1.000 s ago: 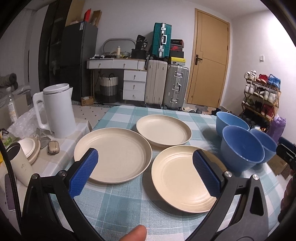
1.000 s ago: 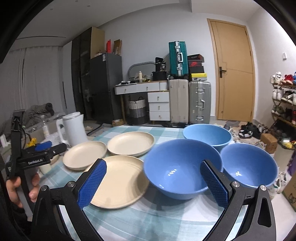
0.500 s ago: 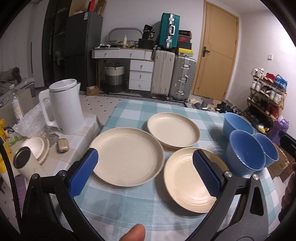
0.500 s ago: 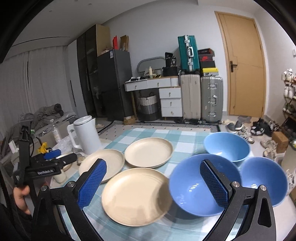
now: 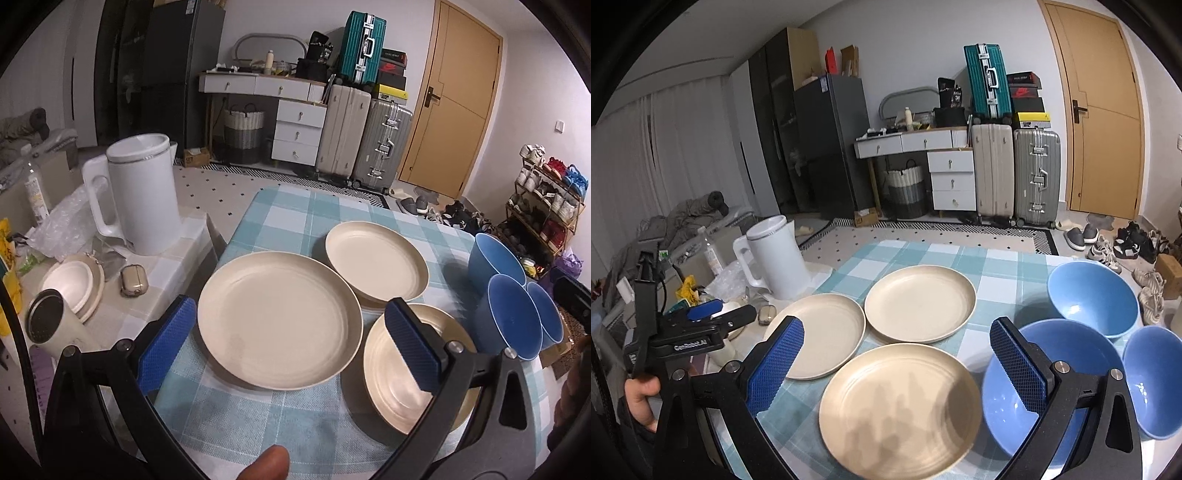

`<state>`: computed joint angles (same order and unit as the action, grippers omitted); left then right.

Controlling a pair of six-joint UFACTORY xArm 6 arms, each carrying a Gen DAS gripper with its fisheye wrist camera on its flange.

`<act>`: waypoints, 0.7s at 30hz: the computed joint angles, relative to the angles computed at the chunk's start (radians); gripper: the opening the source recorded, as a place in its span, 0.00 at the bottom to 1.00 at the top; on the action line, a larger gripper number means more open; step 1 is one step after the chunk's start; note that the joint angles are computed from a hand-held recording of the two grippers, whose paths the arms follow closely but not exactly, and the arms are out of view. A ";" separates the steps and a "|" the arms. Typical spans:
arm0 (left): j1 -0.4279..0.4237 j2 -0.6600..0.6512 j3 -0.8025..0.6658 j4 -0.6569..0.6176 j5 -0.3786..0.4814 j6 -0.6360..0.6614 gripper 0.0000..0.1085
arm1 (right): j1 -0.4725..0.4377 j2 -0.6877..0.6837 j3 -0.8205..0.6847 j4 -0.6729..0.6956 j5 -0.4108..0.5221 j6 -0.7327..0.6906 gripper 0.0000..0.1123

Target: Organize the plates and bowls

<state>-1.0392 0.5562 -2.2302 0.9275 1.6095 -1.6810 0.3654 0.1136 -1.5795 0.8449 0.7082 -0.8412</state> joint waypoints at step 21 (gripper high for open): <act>0.143 -0.301 0.603 -0.127 -0.230 -0.269 0.94 | 0.141 0.332 -0.330 -0.246 0.085 0.209 0.91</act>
<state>-0.8966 0.2551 -1.6273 0.8005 1.3790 -1.9496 0.5067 0.4451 -1.9096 0.5986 0.7932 -0.6324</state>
